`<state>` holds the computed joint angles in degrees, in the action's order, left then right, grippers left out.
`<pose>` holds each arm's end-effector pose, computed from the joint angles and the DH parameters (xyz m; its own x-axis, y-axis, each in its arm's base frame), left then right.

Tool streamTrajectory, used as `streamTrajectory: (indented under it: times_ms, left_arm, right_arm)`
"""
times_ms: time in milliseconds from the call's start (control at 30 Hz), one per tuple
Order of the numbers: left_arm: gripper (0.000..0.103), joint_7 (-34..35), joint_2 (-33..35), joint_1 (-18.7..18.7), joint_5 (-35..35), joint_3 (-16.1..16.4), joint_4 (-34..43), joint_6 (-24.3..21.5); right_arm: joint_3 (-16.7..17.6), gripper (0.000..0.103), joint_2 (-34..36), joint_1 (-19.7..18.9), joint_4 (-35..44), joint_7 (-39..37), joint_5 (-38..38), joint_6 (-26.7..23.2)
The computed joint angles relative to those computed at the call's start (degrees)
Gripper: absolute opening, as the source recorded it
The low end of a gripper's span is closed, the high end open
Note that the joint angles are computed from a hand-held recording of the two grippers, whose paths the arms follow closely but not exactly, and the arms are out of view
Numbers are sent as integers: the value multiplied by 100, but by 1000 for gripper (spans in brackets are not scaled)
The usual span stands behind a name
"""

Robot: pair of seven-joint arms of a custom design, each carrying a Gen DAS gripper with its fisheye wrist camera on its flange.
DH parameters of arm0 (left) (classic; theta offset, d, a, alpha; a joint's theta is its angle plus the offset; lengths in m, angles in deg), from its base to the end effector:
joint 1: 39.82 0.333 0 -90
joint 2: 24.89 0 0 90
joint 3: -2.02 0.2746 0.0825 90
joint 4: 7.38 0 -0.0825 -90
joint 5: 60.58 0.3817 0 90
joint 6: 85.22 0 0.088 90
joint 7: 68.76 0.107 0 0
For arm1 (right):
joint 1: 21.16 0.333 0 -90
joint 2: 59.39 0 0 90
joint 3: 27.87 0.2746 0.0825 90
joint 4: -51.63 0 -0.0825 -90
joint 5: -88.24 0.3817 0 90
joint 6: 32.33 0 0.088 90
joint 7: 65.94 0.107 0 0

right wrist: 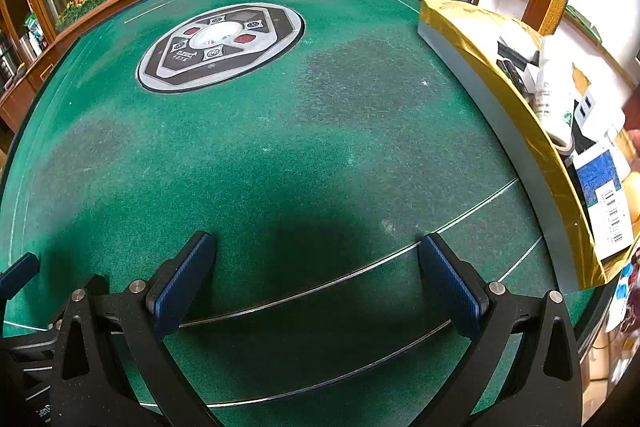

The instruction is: Organize rigid objects

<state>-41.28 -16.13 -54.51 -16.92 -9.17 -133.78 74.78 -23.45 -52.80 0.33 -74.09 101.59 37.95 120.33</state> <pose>0.4964 -0.2755 0.3128 -0.0206 -0.9997 0.0136 -0.8460 0.0102 -0.5330 0.4976 0.2663 0.3233 -0.1819 -0.9833 0.0076 -0.8051 0.1445 -0.5753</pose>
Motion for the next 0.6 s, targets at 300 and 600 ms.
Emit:
streamTrajectory:
  times_ms: [300, 600]
  left_arm:
    - [103, -23, 13, -20, 9, -9, 23, -13]
    - [103, -389, 90, -118, 396, 29, 105, 50]
  right_arm:
    - [-2, 103, 1, 4, 1, 4, -3, -4]
    - [-1, 103, -1, 7, 1, 6, -3, -6]
